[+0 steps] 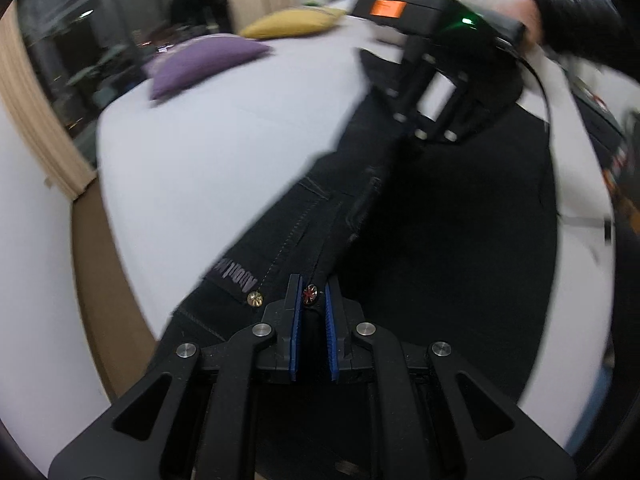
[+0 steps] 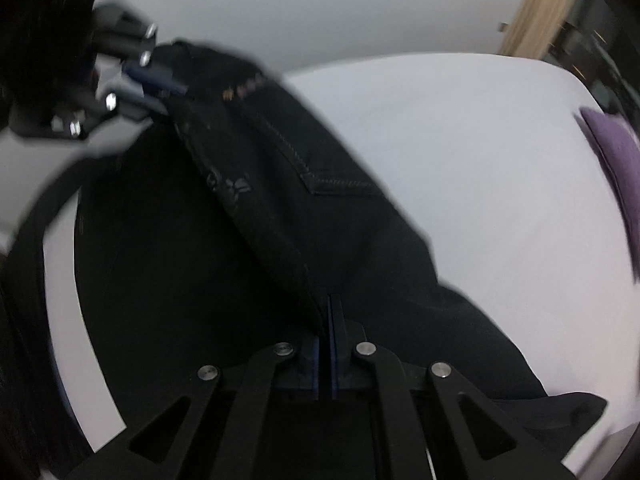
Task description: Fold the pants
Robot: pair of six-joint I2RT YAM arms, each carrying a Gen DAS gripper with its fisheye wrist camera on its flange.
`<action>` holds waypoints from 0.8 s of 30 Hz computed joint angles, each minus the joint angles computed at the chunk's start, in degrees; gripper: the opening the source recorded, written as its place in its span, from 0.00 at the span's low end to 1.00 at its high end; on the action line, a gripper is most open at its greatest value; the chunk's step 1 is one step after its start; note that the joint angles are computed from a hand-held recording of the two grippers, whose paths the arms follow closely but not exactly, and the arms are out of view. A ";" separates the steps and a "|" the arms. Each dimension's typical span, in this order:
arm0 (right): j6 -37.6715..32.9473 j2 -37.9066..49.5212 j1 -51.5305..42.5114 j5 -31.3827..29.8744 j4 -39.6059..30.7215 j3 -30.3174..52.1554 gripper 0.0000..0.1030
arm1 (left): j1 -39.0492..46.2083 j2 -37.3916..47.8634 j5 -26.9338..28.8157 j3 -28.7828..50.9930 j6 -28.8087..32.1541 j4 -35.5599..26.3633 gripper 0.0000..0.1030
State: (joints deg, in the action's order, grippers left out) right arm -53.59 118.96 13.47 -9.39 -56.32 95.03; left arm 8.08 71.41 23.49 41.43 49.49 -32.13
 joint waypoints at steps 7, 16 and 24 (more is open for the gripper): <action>-7.49 -16.95 7.90 13.49 17.62 -27.24 0.04 | -6.66 -8.02 -4.21 -9.50 0.69 -0.65 0.09; -12.90 -33.39 23.62 30.78 41.50 -56.52 0.04 | -11.79 -16.99 -7.86 -17.58 0.30 -2.23 0.09; -15.85 -38.63 28.80 36.99 49.91 -67.96 0.04 | -18.94 -18.16 -10.82 -19.91 -2.29 -1.65 0.09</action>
